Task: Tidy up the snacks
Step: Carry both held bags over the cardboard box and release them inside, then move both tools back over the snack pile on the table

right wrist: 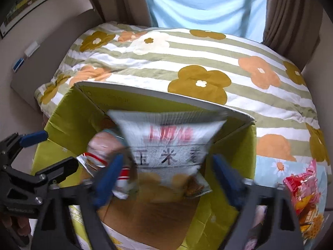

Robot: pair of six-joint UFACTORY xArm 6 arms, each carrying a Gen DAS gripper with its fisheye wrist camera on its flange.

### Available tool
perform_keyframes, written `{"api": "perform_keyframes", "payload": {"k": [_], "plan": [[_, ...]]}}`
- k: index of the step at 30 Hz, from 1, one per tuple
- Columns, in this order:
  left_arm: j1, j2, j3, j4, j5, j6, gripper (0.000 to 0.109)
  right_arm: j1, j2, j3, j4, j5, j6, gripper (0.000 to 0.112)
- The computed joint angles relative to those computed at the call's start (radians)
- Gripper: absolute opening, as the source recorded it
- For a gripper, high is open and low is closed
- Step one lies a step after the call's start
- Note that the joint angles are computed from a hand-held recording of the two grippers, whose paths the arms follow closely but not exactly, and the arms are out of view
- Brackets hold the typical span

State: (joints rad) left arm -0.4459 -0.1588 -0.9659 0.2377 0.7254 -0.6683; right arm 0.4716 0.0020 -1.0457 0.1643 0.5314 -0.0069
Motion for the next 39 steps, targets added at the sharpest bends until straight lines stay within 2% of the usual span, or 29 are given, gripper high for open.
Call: {"api": "perform_keyframes", "payload": {"k": [2, 11, 18, 25, 30, 34, 39], "plan": [[-0.003, -0.013, 0.01, 0.002, -0.001, -0.007, 0.103, 0.002, -0.015, 0.019, -0.001, -0.018, 0.0, 0.095], [-0.036, -0.116, 0.069, 0.032, 0.03, -0.068, 0.102, 0.008, -0.104, 0.076, -0.016, 0.059, 0.012, 0.095], [-0.098, -0.217, 0.088, 0.111, 0.088, -0.145, 0.102, 0.013, -0.247, 0.171, -0.065, 0.035, 0.079, 0.095], [-0.187, -0.267, 0.075, 0.165, 0.107, -0.21, 0.103, -0.007, -0.432, 0.276, -0.156, 0.062, 0.175, 0.095], [-0.277, -0.242, 0.032, 0.197, 0.097, -0.244, 0.103, -0.058, -0.575, 0.355, -0.175, 0.103, 0.199, 0.095], [-0.346, -0.185, -0.02, 0.193, 0.067, -0.26, 0.102, -0.124, -0.714, 0.429, -0.248, 0.129, 0.218, 0.095], [-0.448, -0.056, -0.14, 0.22, 0.064, -0.322, 0.102, -0.269, -0.884, 0.526, -0.197, 0.172, 0.073, 0.095]]}}
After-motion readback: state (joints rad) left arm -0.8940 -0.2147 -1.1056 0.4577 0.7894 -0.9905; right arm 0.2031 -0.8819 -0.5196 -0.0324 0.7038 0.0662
